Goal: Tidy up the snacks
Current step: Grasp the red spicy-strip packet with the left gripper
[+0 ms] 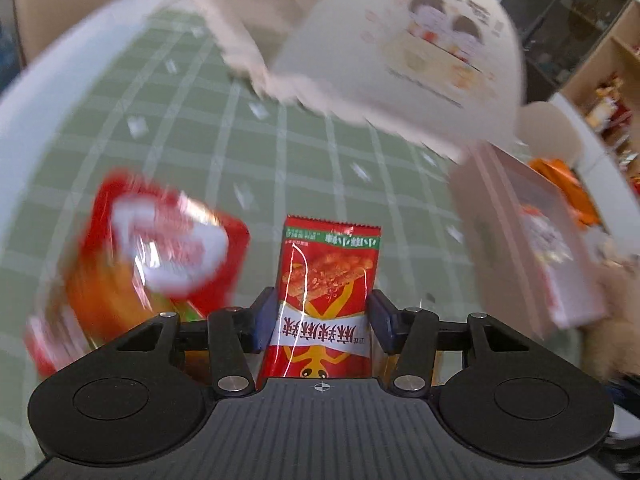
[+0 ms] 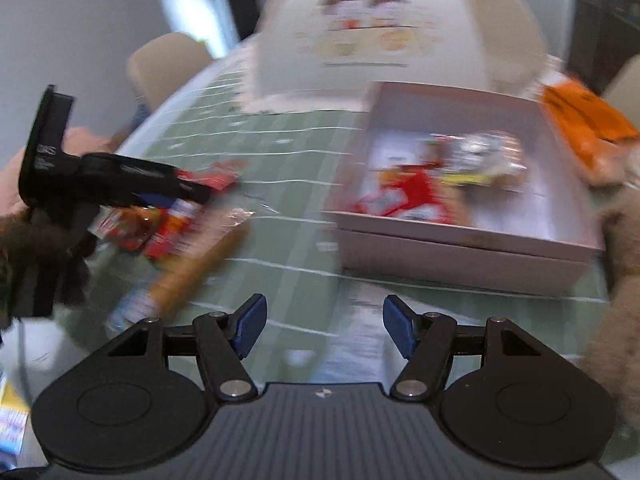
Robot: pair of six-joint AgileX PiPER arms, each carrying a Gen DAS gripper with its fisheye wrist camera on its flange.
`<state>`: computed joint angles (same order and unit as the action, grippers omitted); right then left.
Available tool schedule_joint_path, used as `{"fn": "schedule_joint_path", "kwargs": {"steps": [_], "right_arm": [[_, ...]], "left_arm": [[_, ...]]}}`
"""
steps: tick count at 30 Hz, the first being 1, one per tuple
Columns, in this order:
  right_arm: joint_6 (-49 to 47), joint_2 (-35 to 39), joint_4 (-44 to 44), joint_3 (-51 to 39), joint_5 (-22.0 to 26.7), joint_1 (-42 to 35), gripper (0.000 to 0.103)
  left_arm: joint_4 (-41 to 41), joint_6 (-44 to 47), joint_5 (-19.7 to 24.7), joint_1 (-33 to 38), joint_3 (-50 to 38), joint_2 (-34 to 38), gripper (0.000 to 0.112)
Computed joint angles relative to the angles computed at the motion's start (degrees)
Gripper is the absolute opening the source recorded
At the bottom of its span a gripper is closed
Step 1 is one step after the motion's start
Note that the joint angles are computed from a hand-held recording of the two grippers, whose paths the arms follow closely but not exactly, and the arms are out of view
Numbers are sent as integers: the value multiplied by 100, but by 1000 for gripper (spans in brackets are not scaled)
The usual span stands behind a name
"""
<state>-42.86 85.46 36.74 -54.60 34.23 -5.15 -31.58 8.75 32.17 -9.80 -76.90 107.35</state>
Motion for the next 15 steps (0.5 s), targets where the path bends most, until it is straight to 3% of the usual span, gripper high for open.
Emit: {"fn": "schedule_joint_path", "kwargs": {"steps": [3, 8, 12, 15], "right_arm": [[-184, 53, 113, 33, -94, 493, 65], [-44, 263, 80, -25, -139, 937, 65], [151, 231, -220, 106, -356, 1061, 65], [742, 139, -1097, 331, -784, 1144, 65]], "left_arm": [[-830, 575, 199, 61, 677, -444, 55], [-770, 467, 182, 122, 1686, -1299, 55], [92, -211, 130, -77, 2173, -1886, 55], [1495, -1463, -87, -474, 2363, -2177, 55]]}}
